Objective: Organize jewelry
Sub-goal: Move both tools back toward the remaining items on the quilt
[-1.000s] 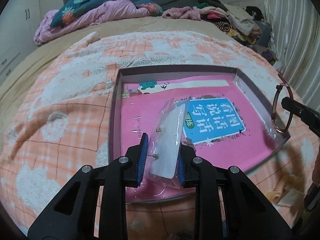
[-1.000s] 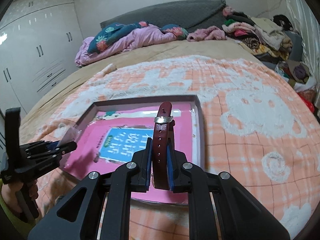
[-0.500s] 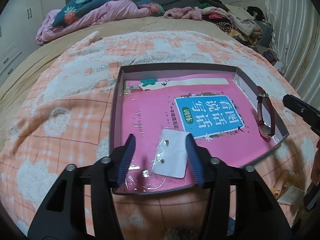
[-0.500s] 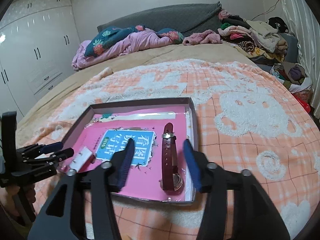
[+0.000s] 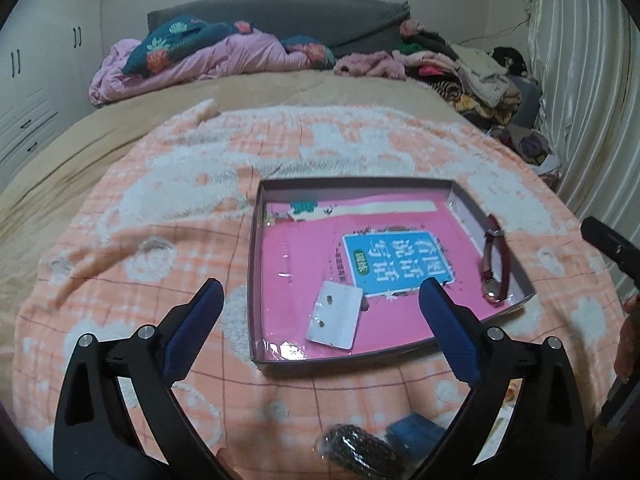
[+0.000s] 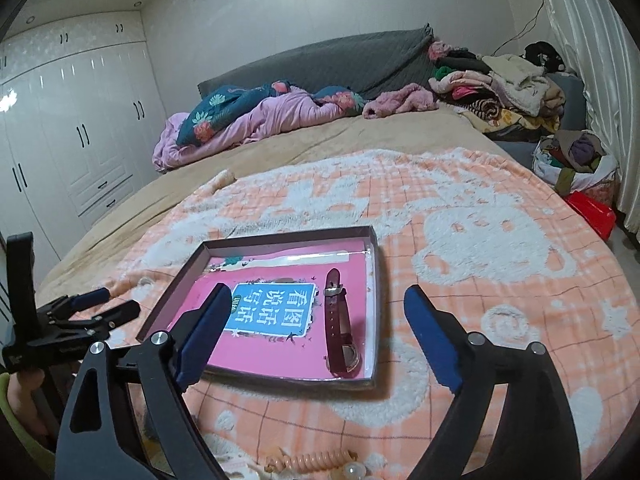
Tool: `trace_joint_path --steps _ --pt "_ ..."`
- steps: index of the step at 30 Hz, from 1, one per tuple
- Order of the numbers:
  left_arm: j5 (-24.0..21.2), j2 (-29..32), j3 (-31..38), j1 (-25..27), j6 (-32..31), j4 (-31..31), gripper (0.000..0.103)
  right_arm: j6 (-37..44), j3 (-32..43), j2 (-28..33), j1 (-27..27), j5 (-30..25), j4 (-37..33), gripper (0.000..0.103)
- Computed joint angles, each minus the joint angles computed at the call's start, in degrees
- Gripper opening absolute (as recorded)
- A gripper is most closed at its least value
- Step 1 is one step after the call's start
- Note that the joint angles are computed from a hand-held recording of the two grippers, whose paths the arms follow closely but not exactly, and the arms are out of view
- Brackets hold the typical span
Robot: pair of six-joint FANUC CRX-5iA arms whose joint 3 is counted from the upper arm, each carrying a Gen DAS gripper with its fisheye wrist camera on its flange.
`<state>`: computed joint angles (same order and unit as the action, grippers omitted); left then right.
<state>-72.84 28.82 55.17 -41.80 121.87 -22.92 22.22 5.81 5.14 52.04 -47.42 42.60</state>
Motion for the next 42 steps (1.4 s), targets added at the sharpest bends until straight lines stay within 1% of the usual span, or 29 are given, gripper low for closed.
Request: trace_joint_path --steps 5,9,16,23,34,42 --pt "0.6 -2.2 -1.5 -0.9 1.1 -1.6 0.093 -1.7 -1.3 -1.5 1.3 -1.1 2.2 0.092" --pt "0.8 -3.9 -2.9 -1.6 1.7 -2.2 0.093 -3.3 -3.0 -3.1 2.7 -1.4 4.0 0.092" --pt "2.7 -8.1 -8.0 -2.6 3.9 -3.1 0.093 -4.7 -5.6 -5.9 5.6 -3.1 6.0 0.092" --pt "3.3 -11.4 -12.0 -3.6 5.2 -3.8 0.093 -4.9 -6.6 -7.8 8.8 -5.0 7.4 0.093" --pt "3.1 -14.3 -15.9 -4.5 5.3 -3.9 0.093 -3.8 -5.8 -8.3 11.9 -7.1 6.5 0.096" --pt "3.6 -15.5 -18.4 -5.0 4.3 -2.6 0.093 -1.2 -4.8 -7.9 14.0 -8.6 3.5 0.097"
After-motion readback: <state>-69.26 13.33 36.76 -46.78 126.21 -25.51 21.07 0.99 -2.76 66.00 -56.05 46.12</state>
